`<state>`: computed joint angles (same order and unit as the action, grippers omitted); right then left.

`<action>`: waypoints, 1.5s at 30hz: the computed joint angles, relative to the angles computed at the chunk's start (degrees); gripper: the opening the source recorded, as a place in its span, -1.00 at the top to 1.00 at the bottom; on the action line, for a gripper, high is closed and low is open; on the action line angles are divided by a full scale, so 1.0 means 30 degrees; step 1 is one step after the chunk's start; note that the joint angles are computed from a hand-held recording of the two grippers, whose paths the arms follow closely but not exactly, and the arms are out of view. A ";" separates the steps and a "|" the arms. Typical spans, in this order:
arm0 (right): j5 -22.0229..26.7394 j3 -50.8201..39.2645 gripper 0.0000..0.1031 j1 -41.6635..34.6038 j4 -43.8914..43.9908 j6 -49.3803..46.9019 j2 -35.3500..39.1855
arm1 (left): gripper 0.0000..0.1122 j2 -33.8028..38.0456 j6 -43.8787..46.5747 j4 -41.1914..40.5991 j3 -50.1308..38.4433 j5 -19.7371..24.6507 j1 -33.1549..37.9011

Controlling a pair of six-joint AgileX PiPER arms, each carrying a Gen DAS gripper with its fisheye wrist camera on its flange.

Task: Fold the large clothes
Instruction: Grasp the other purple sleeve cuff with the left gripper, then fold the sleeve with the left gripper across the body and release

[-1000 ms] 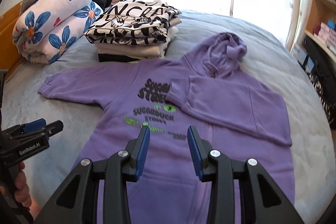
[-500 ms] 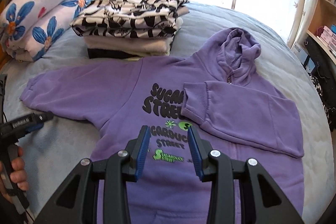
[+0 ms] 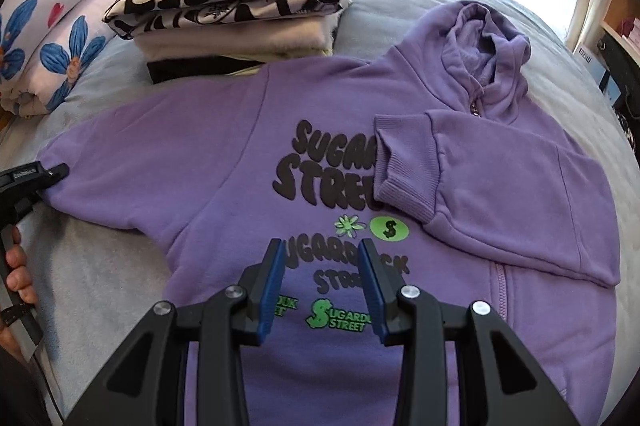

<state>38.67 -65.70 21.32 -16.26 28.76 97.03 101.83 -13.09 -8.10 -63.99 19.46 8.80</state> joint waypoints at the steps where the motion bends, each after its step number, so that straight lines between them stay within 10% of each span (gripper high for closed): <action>1: 0.0058 0.0036 0.27 -0.0126 0.0012 -0.0062 -0.0124 | 0.89 -0.0706 -0.1280 0.1910 0.0178 -0.0082 -0.0615; 5: 0.0417 0.0471 0.27 -0.1139 0.0319 -0.0707 -0.1062 | 0.90 -0.3598 -0.6620 0.8463 -0.0286 0.0948 -0.4623; 11: 0.1366 0.1271 -0.01 -0.3836 0.2334 -0.3851 -0.2530 | 0.90 -0.4083 -0.6428 0.9277 -0.3376 0.3363 -1.0778; 19: 0.2357 0.3185 -0.15 -1.0815 0.9450 -1.2946 -0.4512 | 0.89 0.0351 -0.6986 0.8909 -0.8077 0.5456 -1.6422; 35: 0.4148 0.2648 -0.15 -1.8740 1.2865 -1.9694 -0.2652 | 0.87 0.7915 -0.7038 0.8387 -1.6257 1.0369 -2.0419; 40: 0.3962 0.2563 -0.15 -1.9118 1.2957 -2.0192 -0.2311 | 0.13 0.8538 -0.5313 0.6255 -1.6777 1.0300 -2.0071; 45: 0.3952 0.2599 -0.15 -1.9384 1.3054 -2.0585 -0.2334 | -0.03 0.8353 -0.5421 0.6484 -1.6877 1.0741 -2.0360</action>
